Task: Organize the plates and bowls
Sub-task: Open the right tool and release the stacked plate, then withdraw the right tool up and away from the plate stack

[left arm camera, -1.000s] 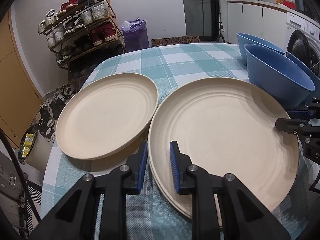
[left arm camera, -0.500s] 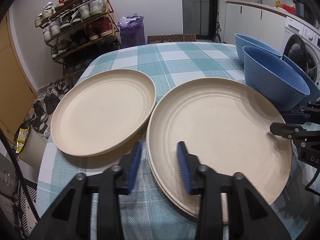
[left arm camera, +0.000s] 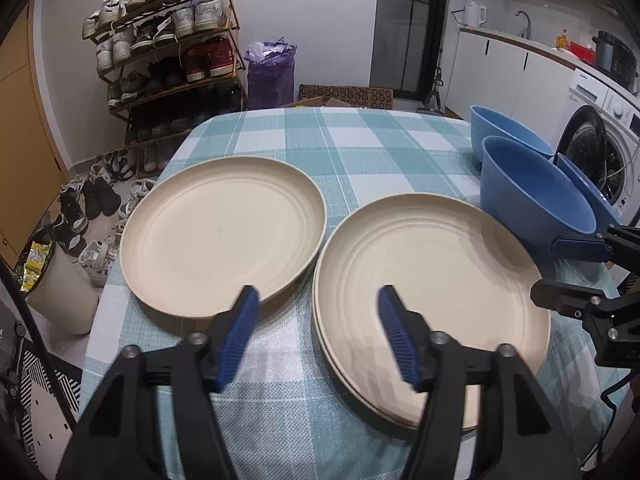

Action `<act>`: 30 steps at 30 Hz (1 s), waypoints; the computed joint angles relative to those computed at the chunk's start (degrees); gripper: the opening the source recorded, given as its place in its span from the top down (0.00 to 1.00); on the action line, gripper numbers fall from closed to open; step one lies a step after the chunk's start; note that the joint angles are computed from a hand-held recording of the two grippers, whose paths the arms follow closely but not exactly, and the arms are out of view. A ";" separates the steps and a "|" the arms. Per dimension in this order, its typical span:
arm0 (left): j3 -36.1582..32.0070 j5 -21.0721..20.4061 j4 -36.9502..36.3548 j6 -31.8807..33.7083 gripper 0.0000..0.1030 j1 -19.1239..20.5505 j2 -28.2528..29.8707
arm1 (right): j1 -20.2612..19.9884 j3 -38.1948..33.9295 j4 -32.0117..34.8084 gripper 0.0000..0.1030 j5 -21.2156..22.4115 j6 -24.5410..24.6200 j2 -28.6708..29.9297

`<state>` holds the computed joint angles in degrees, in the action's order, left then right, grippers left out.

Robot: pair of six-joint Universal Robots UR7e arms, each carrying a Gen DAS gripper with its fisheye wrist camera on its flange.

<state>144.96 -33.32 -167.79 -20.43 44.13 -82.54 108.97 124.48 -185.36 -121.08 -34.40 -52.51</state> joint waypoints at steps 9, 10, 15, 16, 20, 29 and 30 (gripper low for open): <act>1.66 2.59 -4.05 1.92 0.01 -2.95 -2.24 | 0.82 -0.15 0.50 0.16 4.44 1.93 -2.24; 1.60 2.75 -3.59 1.73 0.00 -2.98 -2.67 | 0.98 -0.09 -0.70 0.14 4.29 1.95 -2.12; 1.35 3.17 -2.58 0.74 0.00 -2.62 -3.40 | 1.41 -0.35 -2.79 0.02 5.05 1.35 -2.25; 1.26 2.97 -2.26 0.59 0.00 -2.48 -3.70 | 1.41 -0.40 -3.08 0.02 5.26 1.28 -2.28; 1.05 1.62 -0.87 -0.45 0.00 -2.20 -5.67 | 1.36 -0.86 -2.88 0.02 6.80 2.25 -2.73; 1.33 3.58 2.46 -3.34 0.00 -2.81 -11.88 | 1.98 -2.49 -1.55 0.01 8.58 2.47 -3.35; 1.26 3.84 2.44 -3.45 0.00 -2.67 -12.11 | 2.10 -2.78 -1.37 0.01 8.80 2.50 -3.32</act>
<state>146.23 -29.48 -165.35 -23.88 41.46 -94.65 111.07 121.70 -186.73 -112.28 -31.90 -55.83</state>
